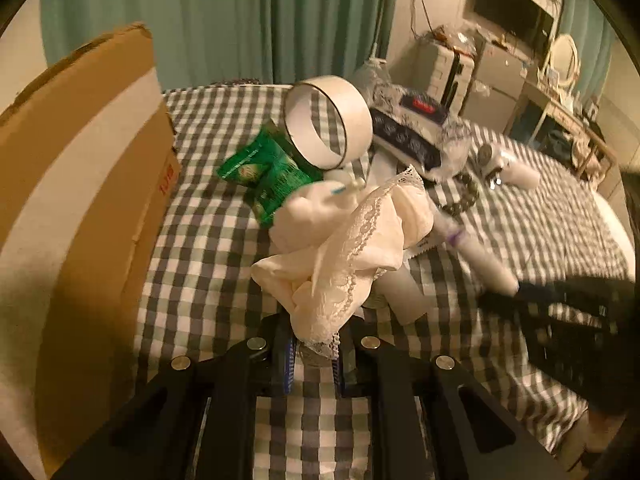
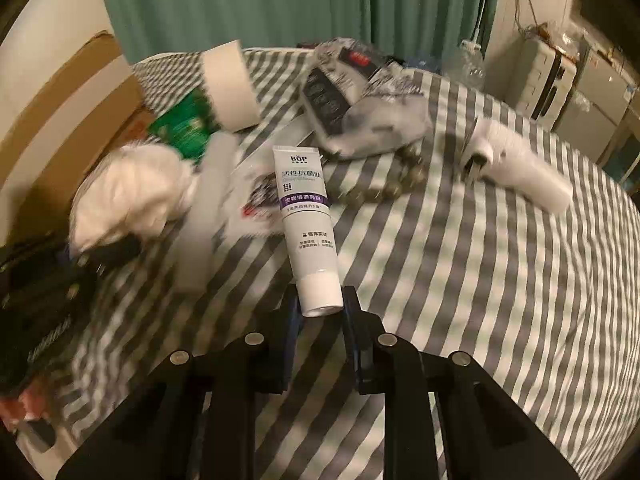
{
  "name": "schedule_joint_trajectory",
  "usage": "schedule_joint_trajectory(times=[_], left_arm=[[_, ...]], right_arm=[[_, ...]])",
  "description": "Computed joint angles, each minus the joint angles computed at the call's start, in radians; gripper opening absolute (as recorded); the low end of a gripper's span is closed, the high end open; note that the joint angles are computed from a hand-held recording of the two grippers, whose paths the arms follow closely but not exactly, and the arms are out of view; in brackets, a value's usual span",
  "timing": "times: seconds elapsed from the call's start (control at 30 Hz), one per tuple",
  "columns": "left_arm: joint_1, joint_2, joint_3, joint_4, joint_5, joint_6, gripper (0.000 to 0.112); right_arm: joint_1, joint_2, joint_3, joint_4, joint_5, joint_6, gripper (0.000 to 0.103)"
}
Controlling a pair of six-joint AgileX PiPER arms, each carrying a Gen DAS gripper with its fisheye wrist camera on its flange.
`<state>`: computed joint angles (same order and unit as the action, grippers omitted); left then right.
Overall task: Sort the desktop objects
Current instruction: 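Lift the white cloth with the left gripper while the right gripper grasps the toothpaste tube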
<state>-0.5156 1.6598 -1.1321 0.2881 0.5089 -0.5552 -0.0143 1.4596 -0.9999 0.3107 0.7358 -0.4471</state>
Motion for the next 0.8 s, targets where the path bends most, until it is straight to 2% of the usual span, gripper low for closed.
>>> schedule_joint_trajectory(times=[0.13, 0.27, 0.47, 0.53, 0.67, 0.8], left_arm=[[0.036, -0.064, 0.051, -0.084, -0.041, 0.058, 0.014], [0.013, -0.082, 0.037, -0.094, -0.04, 0.057, 0.014], [-0.011, -0.16, 0.059, -0.199, -0.009, 0.179, 0.014], [-0.021, -0.202, 0.081, -0.178, -0.014, 0.159, 0.014], [-0.03, -0.259, 0.1, -0.229, 0.011, 0.217, 0.014], [-0.046, -0.308, 0.119, -0.25, 0.033, 0.241, 0.014]], right_arm=[[-0.028, -0.093, 0.073, 0.04, 0.079, 0.001, 0.02], [0.0, -0.214, 0.136, -0.028, 0.109, 0.083, 0.02], [0.015, -0.332, 0.13, -0.031, 0.185, 0.143, 0.019], [0.016, -0.36, 0.116, -0.024, 0.204, 0.152, 0.019], [0.045, -0.466, 0.107, -0.043, 0.269, 0.209, 0.018], [0.049, -0.51, 0.111, -0.053, 0.303, 0.23, 0.017]])
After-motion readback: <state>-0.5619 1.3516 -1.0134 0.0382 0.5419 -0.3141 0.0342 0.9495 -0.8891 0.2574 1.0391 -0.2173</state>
